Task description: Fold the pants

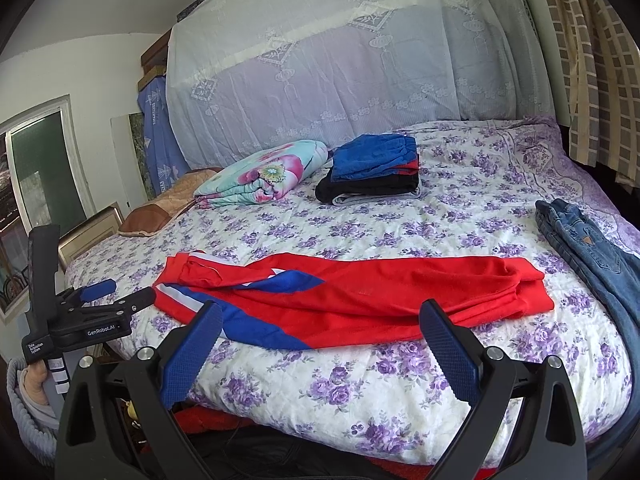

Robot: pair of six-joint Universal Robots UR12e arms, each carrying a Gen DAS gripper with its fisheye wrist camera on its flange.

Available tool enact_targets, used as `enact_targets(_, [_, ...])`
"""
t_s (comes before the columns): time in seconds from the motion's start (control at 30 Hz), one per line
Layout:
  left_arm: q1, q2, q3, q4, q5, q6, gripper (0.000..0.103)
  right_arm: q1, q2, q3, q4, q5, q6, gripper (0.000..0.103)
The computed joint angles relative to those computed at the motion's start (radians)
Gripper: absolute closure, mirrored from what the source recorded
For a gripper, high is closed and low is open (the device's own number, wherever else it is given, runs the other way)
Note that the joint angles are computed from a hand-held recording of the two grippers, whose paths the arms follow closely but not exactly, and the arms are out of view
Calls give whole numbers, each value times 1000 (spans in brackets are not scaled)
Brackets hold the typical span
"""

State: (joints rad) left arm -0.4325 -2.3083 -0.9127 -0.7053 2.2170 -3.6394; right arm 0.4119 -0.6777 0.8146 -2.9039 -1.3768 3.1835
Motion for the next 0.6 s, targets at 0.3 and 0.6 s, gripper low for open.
enact_targets(0.3, [0,0,-1,-2,-2,3,5,17,1,-1,-7,-120,-36,4])
enact_targets(0.6, [1,1,-6,-3,2,-2,5,50,30,-44,-29,-350,-114,4])
